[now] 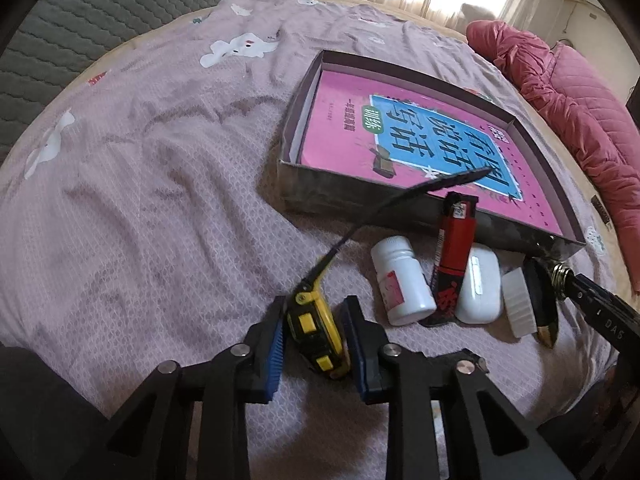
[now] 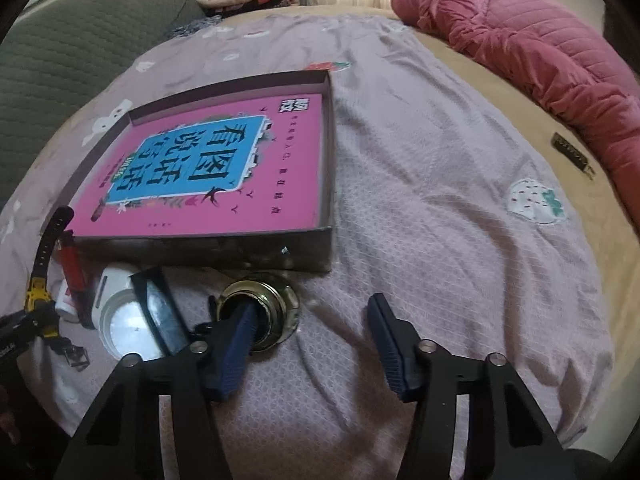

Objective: Organize rigid objects
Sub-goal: 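Grasp the yellow-black watch with left while right grasps the brass knob, then carry the watch with left while right carries the brass knob into the grey box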

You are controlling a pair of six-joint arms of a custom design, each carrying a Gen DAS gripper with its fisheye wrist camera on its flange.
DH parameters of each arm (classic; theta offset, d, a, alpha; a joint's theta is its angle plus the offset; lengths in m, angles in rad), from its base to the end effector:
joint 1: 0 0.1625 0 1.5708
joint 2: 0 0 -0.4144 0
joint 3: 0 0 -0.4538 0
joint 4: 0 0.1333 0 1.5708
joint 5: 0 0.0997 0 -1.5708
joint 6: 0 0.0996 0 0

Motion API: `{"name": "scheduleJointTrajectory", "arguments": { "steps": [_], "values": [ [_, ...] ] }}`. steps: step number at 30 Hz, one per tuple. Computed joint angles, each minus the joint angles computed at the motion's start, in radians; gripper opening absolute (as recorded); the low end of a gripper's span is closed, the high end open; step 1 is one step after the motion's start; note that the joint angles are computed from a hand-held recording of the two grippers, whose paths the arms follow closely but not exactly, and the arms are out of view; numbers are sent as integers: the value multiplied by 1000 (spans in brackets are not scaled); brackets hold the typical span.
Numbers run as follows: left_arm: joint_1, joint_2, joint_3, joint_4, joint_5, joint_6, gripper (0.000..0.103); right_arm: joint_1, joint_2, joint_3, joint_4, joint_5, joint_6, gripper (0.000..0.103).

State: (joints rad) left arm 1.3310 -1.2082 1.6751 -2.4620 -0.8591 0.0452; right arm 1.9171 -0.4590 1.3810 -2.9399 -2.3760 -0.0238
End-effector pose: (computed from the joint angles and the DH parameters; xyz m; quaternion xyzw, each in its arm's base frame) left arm 0.0326 -0.7019 0.3180 0.0575 0.9175 -0.2295 0.3198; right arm 0.3177 -0.6991 -0.0346 0.0797 -0.8978 0.2627 0.3444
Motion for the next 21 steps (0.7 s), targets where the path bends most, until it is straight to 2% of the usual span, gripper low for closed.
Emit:
{"name": "scheduleJointTrajectory", "arguments": {
  "steps": [4, 9, 11, 12, 16, 21],
  "values": [
    [3, 11, -10, -10, 3, 4, 26, -7, 0, -5, 19, 39, -12, 41],
    [8, 20, -17, -19, 2, 6, 24, -14, -2, -3, 20, 73, -40, 36],
    [14, 19, -20, -17, -14, 0, 24, -16, -7, 2, 25, 92, -55, 22],
    [15, 18, -19, -18, -18, 0, 23, -16, -6, 0, 39, 84, -55, 11],
    [22, 9, -18, -20, -39, -1, 20, -28, -31, 33, 21, 117, -35, 9],
    [22, -7, -9, -39, -54, 3, 18, -19, -57, 80, -114, 157, -103, 9]
  ]
}}
